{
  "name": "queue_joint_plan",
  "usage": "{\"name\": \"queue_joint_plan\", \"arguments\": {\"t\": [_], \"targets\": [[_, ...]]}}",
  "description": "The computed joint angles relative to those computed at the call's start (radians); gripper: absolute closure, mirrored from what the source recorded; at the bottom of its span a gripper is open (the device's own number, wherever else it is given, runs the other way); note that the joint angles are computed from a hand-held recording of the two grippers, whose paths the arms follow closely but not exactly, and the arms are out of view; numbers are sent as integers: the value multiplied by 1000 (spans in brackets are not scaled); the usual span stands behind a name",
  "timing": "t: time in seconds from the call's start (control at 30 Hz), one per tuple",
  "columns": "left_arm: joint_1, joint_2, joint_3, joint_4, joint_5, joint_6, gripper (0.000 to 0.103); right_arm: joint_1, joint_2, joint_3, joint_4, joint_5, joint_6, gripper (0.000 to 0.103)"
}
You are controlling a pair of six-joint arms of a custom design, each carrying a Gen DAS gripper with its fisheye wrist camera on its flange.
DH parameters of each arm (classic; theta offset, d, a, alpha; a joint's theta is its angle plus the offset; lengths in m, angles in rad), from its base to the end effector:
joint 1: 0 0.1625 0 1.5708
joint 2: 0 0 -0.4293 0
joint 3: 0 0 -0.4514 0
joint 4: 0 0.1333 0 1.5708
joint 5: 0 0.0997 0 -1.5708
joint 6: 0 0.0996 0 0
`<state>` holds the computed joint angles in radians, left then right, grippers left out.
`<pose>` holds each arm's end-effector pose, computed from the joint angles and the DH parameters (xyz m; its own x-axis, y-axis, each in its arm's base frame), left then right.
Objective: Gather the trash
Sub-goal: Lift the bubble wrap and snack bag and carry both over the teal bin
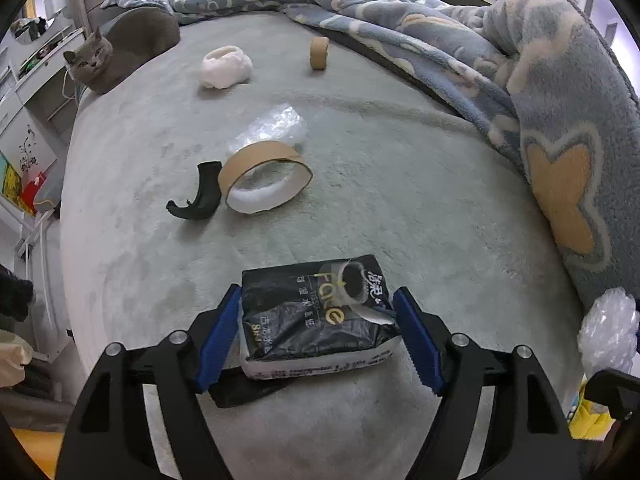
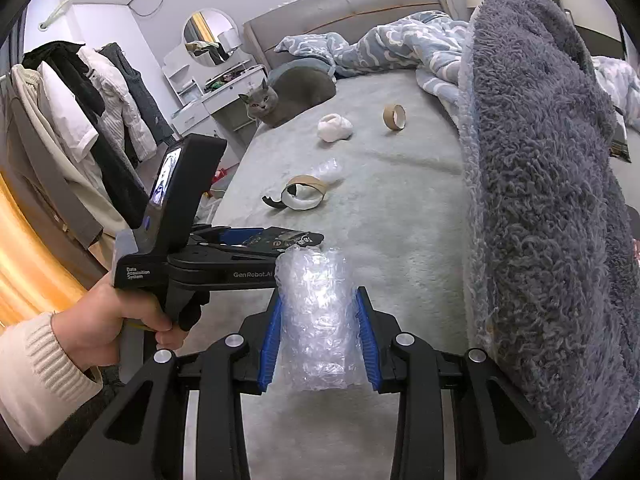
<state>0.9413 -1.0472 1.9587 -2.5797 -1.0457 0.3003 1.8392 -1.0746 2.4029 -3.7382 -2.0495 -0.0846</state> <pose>-0.2044 -0.5919 0.1014 -0.5222 0.6870 -0.5054 0.7751 0.6295 0.0547 0.2023 -0.4060 0.1169 -0.9283 0.0403 0.3695 -0.2565 0.6499 -0.7154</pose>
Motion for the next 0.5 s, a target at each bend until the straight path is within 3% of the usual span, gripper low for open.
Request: {"name": "queue_joint_plan", "arguments": {"t": [0.5], "targets": [[11, -169, 51, -11, -111, 37, 27, 55, 37, -71, 50, -38, 14, 67]]}}
